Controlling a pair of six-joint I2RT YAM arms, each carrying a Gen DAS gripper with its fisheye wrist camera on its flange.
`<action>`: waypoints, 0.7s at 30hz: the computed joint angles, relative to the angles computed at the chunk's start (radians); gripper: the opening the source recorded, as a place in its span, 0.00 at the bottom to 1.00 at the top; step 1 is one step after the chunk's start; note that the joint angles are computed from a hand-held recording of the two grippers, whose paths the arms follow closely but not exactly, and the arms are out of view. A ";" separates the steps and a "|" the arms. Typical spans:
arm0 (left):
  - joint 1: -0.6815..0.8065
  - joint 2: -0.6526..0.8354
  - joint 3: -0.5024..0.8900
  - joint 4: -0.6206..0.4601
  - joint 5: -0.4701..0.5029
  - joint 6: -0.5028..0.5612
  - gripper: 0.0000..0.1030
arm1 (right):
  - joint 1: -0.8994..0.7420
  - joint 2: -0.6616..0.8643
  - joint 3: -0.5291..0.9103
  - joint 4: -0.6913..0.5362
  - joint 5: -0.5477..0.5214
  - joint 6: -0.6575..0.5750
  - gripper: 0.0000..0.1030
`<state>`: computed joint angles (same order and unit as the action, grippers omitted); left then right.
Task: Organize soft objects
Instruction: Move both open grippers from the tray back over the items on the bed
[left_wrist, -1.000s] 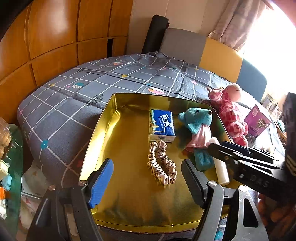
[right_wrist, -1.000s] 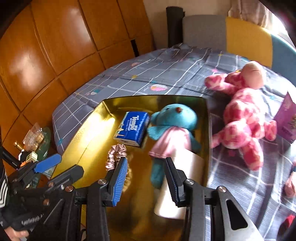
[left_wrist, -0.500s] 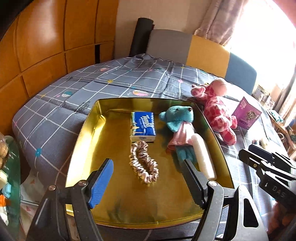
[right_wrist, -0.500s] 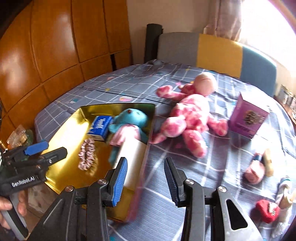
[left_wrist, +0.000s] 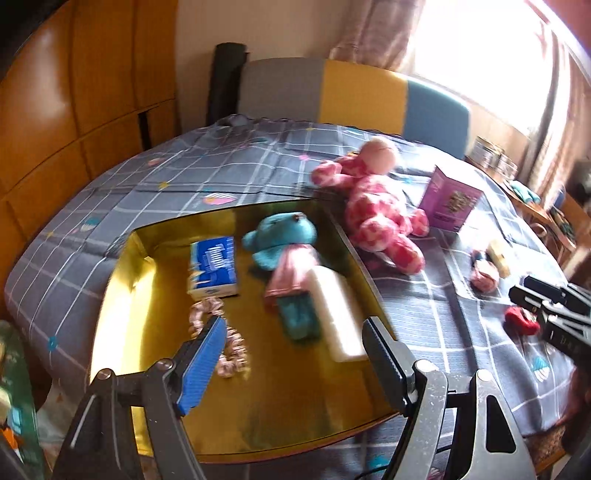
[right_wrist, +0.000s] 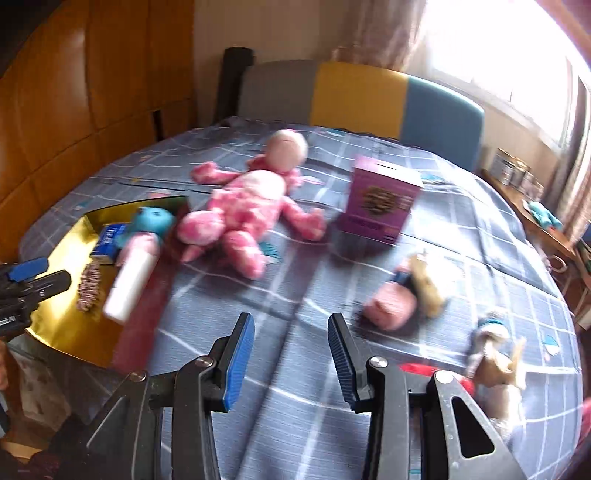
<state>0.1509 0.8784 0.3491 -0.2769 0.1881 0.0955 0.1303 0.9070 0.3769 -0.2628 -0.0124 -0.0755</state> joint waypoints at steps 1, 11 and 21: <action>-0.036 0.005 0.002 0.005 -0.016 -0.012 0.74 | -0.053 -0.008 -0.001 -0.009 -0.017 -0.025 0.40; -0.339 0.087 0.022 0.053 -0.155 -0.130 0.74 | -0.535 0.014 -0.001 -0.045 -0.204 -0.236 0.40; -0.515 0.231 0.057 0.124 -0.202 -0.211 0.74 | -0.790 0.126 0.042 -0.054 -0.266 -0.364 0.40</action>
